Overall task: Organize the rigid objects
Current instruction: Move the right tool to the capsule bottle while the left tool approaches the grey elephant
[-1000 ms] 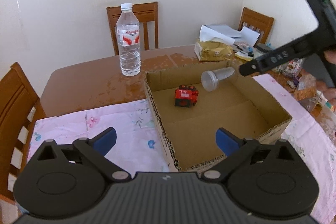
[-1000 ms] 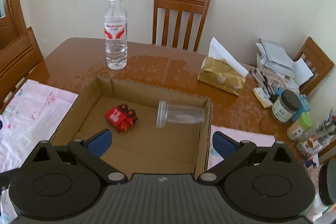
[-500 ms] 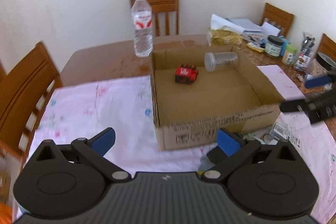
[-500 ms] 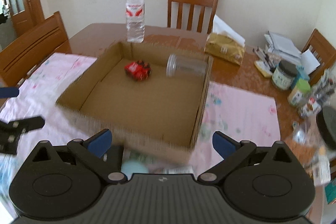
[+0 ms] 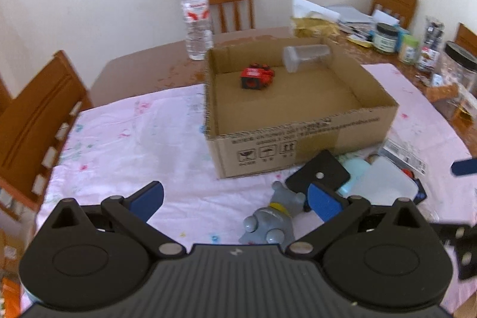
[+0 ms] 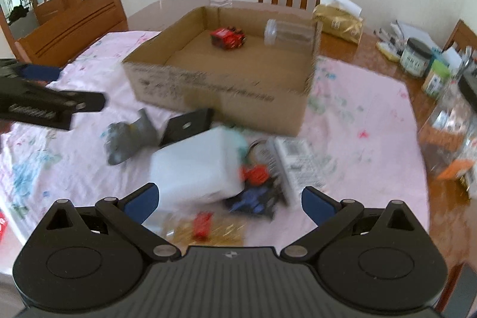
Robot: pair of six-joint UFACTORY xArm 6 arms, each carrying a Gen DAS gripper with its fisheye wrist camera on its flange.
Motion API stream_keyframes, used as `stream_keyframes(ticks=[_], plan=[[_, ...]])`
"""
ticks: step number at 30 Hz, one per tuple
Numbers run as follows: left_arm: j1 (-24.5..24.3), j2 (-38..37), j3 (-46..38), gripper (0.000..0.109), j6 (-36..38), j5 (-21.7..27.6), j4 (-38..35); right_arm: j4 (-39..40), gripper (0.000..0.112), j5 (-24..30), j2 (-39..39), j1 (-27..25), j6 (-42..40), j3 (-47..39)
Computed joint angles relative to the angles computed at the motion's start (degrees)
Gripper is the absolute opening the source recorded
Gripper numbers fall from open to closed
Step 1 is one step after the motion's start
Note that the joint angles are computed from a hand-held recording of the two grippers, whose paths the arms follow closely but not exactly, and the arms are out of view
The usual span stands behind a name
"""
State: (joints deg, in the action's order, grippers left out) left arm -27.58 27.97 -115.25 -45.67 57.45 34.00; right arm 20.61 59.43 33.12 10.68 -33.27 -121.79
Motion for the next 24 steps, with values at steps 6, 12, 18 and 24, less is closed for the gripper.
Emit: stream_keyframes(ticks=[6,12,18,24], plan=[[2.3,-4.2,8.2,0.102,7.4,-8.2,-6.5,-6.0,0.103,-3.8,-6.3,3.0,8.3,11.6],[3.4,-6.2,12.0,0.102,10.9,-11.2,-10.9,-16.1,0.103,-10.8,-9.0,6.2,14.6,19.4],[3.5,-6.2,12.1,0.102,13.0,-11.4,-12.7,-19.4,0.103,-11.7,-7.0,5.7,20.9,18.5],[3.6,-1.9,6.6,0.102,13.8,-9.4,-13.2,-24.5,0.103,-10.7,-5.5,4.4,26.5,17.1]])
